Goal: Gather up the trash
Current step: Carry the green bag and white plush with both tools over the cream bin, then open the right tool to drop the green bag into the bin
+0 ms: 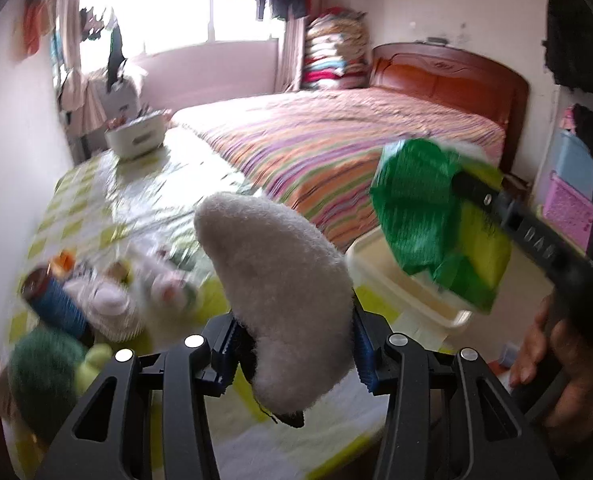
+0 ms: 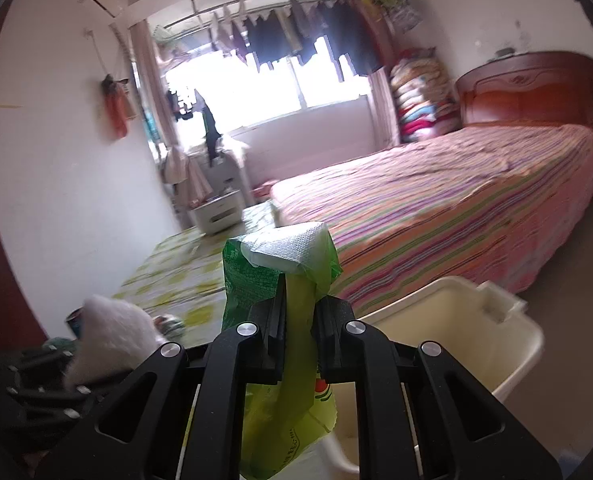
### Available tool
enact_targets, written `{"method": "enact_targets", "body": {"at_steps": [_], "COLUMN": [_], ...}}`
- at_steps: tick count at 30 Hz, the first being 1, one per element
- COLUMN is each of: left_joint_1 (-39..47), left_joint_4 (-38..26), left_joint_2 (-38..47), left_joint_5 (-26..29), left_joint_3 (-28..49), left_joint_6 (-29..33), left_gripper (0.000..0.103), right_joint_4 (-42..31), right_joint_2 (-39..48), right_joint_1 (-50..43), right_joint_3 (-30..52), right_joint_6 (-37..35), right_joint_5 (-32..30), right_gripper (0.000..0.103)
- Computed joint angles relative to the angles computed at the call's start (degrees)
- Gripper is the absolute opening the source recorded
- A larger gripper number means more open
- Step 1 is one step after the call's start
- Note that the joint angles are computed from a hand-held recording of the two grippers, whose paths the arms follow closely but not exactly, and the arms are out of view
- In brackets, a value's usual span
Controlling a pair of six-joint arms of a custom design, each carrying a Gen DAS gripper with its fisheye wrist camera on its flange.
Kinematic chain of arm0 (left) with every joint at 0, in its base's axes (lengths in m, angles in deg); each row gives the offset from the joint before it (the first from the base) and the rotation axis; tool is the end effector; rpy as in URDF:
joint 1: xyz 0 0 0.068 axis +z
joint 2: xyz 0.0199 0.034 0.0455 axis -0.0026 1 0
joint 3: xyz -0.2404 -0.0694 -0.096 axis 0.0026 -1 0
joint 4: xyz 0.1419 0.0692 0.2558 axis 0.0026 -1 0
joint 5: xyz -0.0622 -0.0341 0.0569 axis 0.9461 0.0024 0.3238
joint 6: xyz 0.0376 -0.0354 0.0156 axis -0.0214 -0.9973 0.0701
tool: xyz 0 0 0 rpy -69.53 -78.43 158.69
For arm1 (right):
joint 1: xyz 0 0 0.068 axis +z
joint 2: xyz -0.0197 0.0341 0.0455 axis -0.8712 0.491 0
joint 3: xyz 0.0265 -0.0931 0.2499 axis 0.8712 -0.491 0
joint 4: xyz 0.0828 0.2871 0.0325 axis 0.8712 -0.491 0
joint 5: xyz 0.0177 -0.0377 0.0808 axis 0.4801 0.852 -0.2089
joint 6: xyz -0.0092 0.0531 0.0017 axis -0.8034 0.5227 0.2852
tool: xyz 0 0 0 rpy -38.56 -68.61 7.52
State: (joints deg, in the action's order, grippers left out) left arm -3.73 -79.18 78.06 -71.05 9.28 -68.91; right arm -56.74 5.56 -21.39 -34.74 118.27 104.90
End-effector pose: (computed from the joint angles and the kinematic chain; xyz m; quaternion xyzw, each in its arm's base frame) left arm 0.2493 -0.0246 0.2208 0.1836 0.8781 -0.0801 0.4345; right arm 0.2581 0.1863 0.1715 0.0917 0.7941 0.1297 0.5867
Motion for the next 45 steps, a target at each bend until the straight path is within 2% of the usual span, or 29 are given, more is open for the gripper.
{"method": "enact_targets", "body": {"at_steps": [8, 15, 24, 27, 29, 30, 31, 35, 41, 45], "left_joint_1": [-6.0, -10.9, -14.0, -15.1, -15.9, -16.2, -16.4, -17.4, -18.7, -18.7], "left_joint_4": [4.2, 6.5, 7.8, 8.0, 8.2, 8.2, 8.2, 8.6, 8.7, 8.9], "left_joint_2": [4.7, 8.5, 12.8, 13.9, 14.5, 14.7, 15.0, 16.4, 19.0, 19.8], "left_joint_5": [0.5, -0.8, -2.5, -3.1, -3.7, -3.8, -3.9, -4.5, -5.6, -5.8], "left_joint_3": [2.3, 4.5, 7.1, 7.5, 7.7, 7.7, 7.9, 8.3, 9.5, 9.8], "left_joint_6": [-2.2, -4.5, -7.3, -7.6, -7.8, -7.9, -8.0, -8.1, -8.2, -8.3], "left_gripper": [0.045, 0.045, 0.045, 0.045, 0.045, 0.045, 0.045, 0.045, 0.045, 0.045], "right_joint_4": [-2.1, -5.4, -7.9, -8.4, -9.7, -9.9, -9.5, -9.3, -9.9, -8.1], "right_joint_2": [-4.0, -4.7, 0.0, 1.2, 2.0, 2.1, 1.7, -0.6, -0.2, -2.0], "right_joint_1": [-4.4, -8.2, -10.5, -11.5, -12.5, -13.2, -13.9, -15.5, -18.3, -17.4], "right_joint_3": [-2.7, -4.3, -0.7, 0.4, 1.1, 1.0, 0.2, -2.4, -3.1, -4.8], "right_joint_6": [-0.8, 2.2, 4.6, 5.1, 6.0, 7.0, 8.1, 11.4, 14.0, 13.6], "right_joint_5": [4.9, 3.6, 1.7, 1.4, 0.4, -1.1, -2.5, -3.3, -8.4, -7.8], "right_gripper": [0.011, 0.011, 0.014, 0.022, 0.035, 0.049, 0.052, 0.052, 0.057, 0.057]}}
